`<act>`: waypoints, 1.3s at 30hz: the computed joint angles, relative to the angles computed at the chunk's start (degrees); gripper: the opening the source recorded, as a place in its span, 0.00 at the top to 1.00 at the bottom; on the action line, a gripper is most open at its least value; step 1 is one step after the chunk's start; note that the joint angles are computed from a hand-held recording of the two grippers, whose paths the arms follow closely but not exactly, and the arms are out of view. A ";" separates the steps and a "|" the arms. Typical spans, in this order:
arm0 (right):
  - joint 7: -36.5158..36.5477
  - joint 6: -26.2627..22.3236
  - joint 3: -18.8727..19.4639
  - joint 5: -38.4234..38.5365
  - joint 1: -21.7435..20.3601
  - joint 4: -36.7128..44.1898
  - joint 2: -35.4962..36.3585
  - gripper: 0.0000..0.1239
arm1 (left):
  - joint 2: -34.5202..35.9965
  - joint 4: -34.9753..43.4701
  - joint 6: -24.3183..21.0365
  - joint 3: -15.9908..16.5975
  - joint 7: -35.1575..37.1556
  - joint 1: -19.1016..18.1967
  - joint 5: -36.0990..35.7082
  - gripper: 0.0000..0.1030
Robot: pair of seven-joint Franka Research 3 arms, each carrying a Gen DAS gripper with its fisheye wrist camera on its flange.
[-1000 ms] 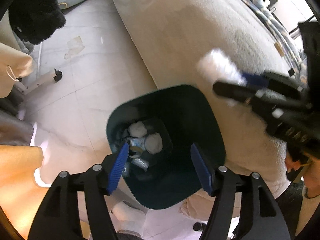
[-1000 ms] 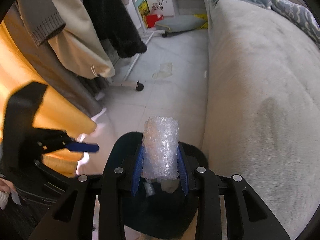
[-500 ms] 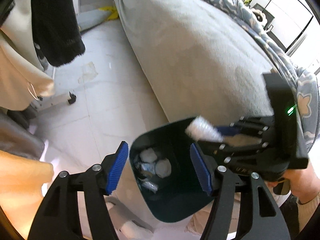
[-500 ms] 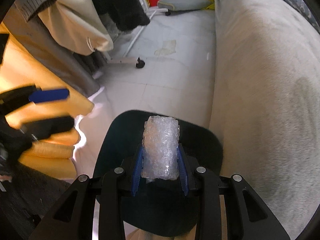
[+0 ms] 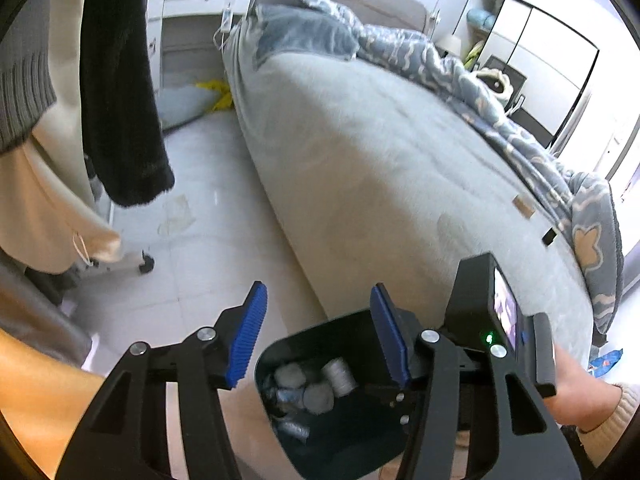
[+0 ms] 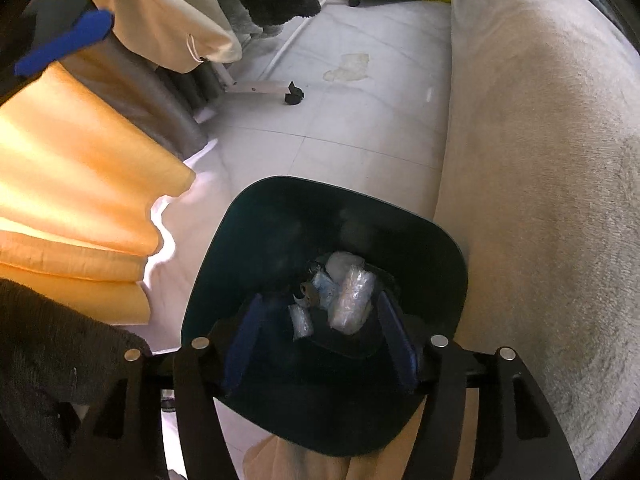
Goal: Collect trash
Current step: 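Move both open tools from the bin back toward the bed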
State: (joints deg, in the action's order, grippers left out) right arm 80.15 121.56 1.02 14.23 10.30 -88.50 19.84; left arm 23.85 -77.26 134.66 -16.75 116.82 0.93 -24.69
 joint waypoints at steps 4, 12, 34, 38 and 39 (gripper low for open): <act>-0.87 1.50 0.02 1.11 -0.48 -1.81 -1.92 0.47 | 0.03 0.38 1.79 -0.67 -0.43 -0.23 -1.47 0.45; -3.21 6.01 -0.21 3.80 -1.69 -6.84 -6.94 0.43 | -0.70 0.25 5.69 -1.46 -0.06 -1.88 -0.94 0.45; -3.99 27.07 -3.76 0.73 -7.10 -22.17 -21.03 0.41 | 3.35 7.62 7.64 -3.52 -4.05 -9.17 3.65 0.34; -3.34 31.67 -4.36 -1.70 -8.38 -23.76 -22.09 0.39 | 6.21 11.89 6.31 -3.56 -6.27 -11.24 6.55 0.31; -2.85 32.15 -4.54 -2.43 -8.78 -23.77 -22.04 0.39 | 7.36 13.70 5.75 -3.58 -6.80 -11.97 7.33 0.30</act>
State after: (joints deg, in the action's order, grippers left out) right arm 77.29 153.71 -3.52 11.80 1.52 -112.27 -2.20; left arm 31.20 -63.56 140.41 -20.33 110.01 -11.04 -17.36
